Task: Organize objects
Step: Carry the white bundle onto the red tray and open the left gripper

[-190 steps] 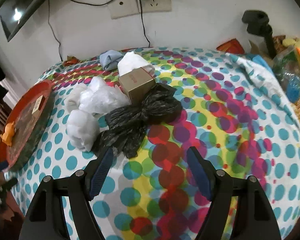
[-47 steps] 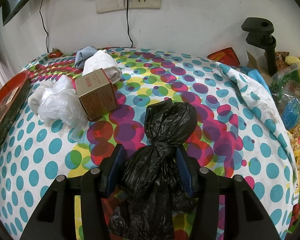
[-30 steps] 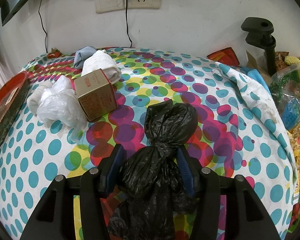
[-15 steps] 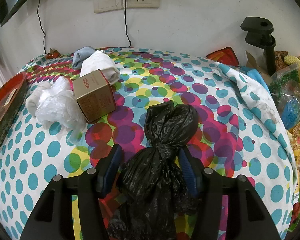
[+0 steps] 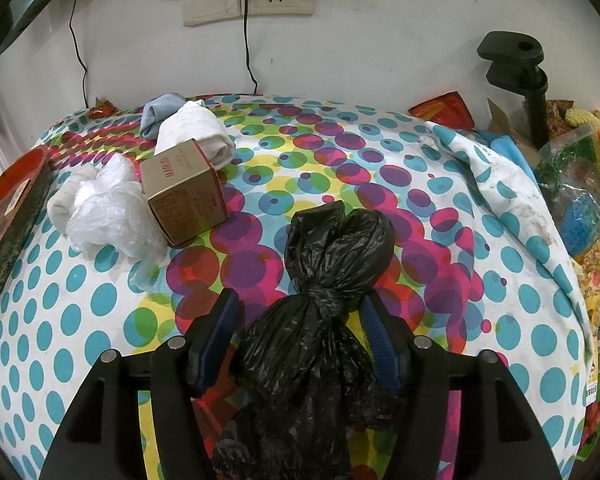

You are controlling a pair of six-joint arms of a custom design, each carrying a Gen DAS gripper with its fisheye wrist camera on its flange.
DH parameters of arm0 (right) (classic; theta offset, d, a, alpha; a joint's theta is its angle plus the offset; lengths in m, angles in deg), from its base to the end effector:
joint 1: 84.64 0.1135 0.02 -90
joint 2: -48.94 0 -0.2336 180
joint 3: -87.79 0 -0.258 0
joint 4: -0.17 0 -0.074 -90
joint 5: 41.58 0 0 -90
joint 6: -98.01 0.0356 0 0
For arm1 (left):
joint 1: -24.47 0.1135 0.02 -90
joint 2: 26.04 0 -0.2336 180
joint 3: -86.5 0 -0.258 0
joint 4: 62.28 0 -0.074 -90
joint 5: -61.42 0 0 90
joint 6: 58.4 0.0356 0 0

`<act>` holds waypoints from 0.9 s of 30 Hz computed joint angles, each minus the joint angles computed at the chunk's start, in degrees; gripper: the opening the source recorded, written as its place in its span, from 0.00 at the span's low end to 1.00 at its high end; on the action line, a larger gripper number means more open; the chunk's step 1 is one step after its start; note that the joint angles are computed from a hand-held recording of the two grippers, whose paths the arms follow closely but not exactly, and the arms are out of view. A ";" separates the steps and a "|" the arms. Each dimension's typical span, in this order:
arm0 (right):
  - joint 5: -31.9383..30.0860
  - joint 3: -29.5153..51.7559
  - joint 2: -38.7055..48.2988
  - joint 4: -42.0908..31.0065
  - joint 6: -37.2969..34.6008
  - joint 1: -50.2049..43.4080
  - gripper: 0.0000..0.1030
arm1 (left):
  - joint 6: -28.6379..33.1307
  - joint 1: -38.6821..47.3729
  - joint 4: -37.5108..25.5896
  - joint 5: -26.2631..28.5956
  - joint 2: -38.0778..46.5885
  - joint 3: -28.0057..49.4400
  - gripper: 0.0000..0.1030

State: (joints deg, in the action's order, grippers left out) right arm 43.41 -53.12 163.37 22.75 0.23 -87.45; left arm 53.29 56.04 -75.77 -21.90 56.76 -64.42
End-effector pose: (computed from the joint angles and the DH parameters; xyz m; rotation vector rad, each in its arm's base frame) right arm 0.2480 -0.0091 -0.0106 -0.1444 2.4827 0.0310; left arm 0.1604 0.0937 0.0365 -0.2033 2.7254 0.1043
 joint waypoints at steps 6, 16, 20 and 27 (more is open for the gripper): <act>0.51 -0.03 -0.01 0.06 0.36 0.20 0.59 | 0.94 2.34 1.34 0.14 3.80 2.60 0.44; 0.55 0.20 0.12 -0.10 0.32 0.01 0.61 | 3.26 6.02 1.26 0.52 8.55 6.78 0.45; 0.71 0.22 0.29 0.01 0.33 -0.21 0.62 | 4.18 4.93 2.19 -1.40 8.12 5.17 0.45; 1.11 0.25 0.34 0.00 0.74 0.05 0.63 | 4.08 3.46 0.88 -3.07 4.68 3.14 0.46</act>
